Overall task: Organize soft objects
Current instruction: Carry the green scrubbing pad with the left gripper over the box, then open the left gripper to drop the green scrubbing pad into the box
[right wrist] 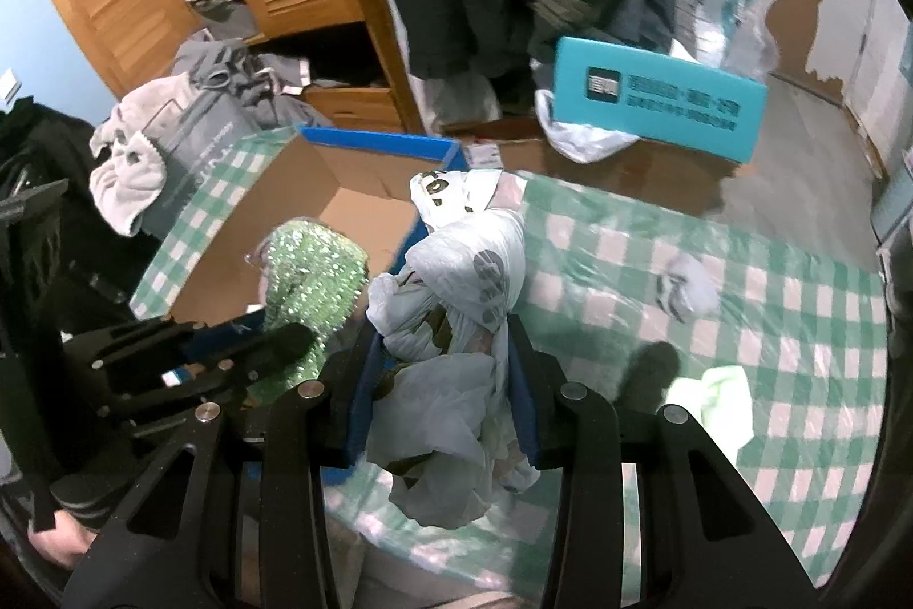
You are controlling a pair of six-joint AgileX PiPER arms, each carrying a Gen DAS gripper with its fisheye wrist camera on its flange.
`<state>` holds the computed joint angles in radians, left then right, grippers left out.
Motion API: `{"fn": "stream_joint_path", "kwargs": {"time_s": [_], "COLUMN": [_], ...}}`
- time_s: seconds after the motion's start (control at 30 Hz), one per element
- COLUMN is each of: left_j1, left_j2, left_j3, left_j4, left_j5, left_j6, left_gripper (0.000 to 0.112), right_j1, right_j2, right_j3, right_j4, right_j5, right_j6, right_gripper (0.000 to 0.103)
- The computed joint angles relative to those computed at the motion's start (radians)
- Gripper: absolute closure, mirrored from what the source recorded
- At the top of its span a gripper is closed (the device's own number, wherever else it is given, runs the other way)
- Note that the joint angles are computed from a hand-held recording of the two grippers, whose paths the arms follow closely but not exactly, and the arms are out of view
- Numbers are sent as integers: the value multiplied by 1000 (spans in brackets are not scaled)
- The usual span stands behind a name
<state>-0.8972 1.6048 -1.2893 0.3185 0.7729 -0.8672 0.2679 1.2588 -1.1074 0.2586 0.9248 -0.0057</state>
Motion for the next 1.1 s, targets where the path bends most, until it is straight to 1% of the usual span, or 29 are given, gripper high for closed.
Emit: {"fn": "stream_joint_path", "kwargs": {"time_s": [0.3, 0.57, 0.77, 0.83, 1.0, 1.1], "left_j1": [90, 197, 241, 263, 290, 311], "left_j2": [-84, -144, -151, -153, -130, -115], "left_j3": [112, 199, 233, 249, 268, 279], "left_j4": [0, -44, -43, -58, -49, -75], "left_j5": [-31, -68, -74, -88, -87, -98], "left_j6": [2, 48, 52, 65, 61, 78], "left_gripper": [97, 97, 97, 96, 96, 96], "right_j1": [135, 245, 306, 321, 335, 341], "right_j2": [114, 225, 309, 333, 391, 420], "right_j3": [-85, -191, -272, -289, -320, -334], "right_j4": [-44, -85, -94, -95, -89, -100], "right_j5": [-26, -21, -15, -18, -15, -7], "right_j6": [84, 153, 180, 185, 196, 206], "right_gripper": [64, 64, 64, 64, 64, 64]}}
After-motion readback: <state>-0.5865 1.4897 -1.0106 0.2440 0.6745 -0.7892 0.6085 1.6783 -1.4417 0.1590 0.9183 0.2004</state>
